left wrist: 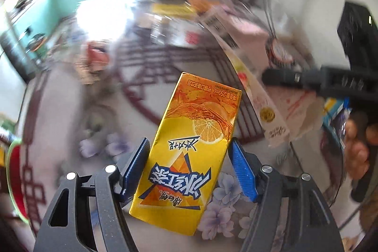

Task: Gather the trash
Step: 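Carry the yellow carton and pink carton over the red bucket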

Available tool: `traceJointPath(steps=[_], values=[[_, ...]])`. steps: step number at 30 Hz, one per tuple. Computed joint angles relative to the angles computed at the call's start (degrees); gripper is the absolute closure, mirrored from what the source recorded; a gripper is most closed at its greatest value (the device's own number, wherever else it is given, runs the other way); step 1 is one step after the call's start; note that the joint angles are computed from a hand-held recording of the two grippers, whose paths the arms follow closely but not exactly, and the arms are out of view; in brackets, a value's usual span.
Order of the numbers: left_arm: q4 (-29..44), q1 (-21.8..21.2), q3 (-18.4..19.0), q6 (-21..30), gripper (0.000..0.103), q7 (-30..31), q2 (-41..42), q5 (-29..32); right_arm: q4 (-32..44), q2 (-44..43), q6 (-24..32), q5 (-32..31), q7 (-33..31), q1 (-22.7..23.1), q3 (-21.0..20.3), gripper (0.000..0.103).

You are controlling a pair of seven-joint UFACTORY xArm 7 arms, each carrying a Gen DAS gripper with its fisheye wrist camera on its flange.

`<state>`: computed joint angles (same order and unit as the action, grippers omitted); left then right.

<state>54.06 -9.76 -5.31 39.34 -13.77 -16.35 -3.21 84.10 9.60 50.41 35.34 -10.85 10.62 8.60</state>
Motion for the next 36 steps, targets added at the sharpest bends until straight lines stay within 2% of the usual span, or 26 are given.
traceJointPath(steps=[6, 16, 22, 30, 36], values=[[-3.5, 2.3, -0.6, -0.1, 0.037, -5.0, -6.8, 3.7, 1.8, 1.0, -0.9, -1.8, 1.2, 1.7, 1.0, 0.066], [-6.8, 4.3, 3.0, -1.7, 0.037, -3.0, -10.9, 1.9, 2.7, 0.9, -3.0, -5.3, 4.9, 4.9, 2.2, 0.066], [-11.0, 4.7, 7.0, -2.7, 0.037, 3.7, -15.4, -1.6, 2.4, -0.1, -6.2, -9.5, 10.8, 8.1, 2.8, 0.066], [-13.5, 5.5, 13.5, 0.0, 0.037, 17.4, -18.0, -7.2, 3.1, 0.0, -8.3, -22.3, 25.8, 14.0, 3.3, 0.066], [-12.7, 7.0, 16.6, 2.1, 0.037, 26.1, -17.9, -11.6, 3.8, -0.2, -9.2, -29.8, 34.3, 17.4, 3.8, 0.066]])
